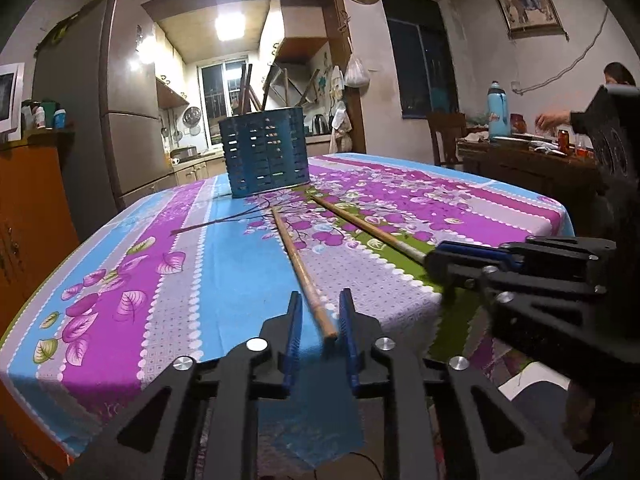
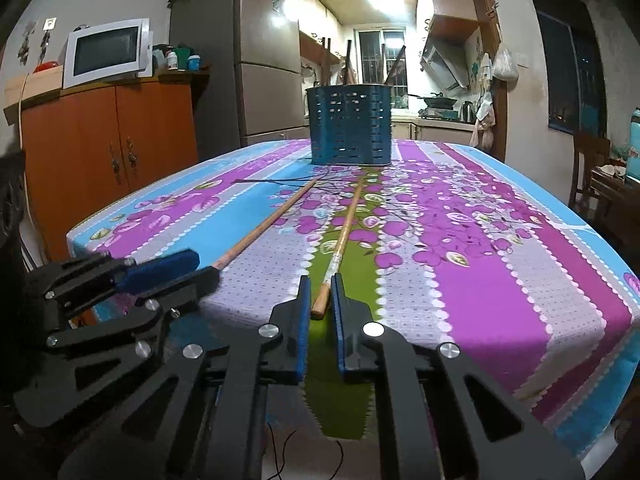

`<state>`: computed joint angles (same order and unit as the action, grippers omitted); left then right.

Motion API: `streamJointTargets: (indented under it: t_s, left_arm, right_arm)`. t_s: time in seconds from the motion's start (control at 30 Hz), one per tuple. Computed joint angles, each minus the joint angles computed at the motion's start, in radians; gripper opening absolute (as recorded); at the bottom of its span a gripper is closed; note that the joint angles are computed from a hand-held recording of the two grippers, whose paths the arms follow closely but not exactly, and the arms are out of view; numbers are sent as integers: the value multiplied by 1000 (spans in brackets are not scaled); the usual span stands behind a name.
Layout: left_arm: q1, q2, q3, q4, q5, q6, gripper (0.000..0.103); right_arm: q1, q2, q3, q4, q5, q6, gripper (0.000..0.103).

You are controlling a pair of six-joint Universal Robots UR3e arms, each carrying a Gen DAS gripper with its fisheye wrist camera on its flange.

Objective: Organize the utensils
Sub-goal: 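Return both grippers to the last two chopsticks on the tablecloth, then grasp a chopstick with the right gripper while the left gripper grasps the other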

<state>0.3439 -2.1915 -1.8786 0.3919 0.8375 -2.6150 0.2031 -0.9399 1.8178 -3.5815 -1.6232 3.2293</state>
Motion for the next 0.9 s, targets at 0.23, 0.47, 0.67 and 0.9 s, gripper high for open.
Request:
streamJointTargets:
  t_s: [0.23,0.47,0.67,0.9]
  left_arm:
    - [1,-40,7,84,10,-31,15]
    - [13,-97,-8,246,6,-89,26]
    - [11,-95,-20,249,-8,-71,12]
    - [15,-143,-22,357,-17,-90,11]
  right_arm:
    - [9,40,16,-104,-2,-2,10]
    - [28,76,11,-168,-47,-5,10]
    - [45,88,-8,-167,-84,-3,10]
    - [48,89,-20,-151,-89,9,10]
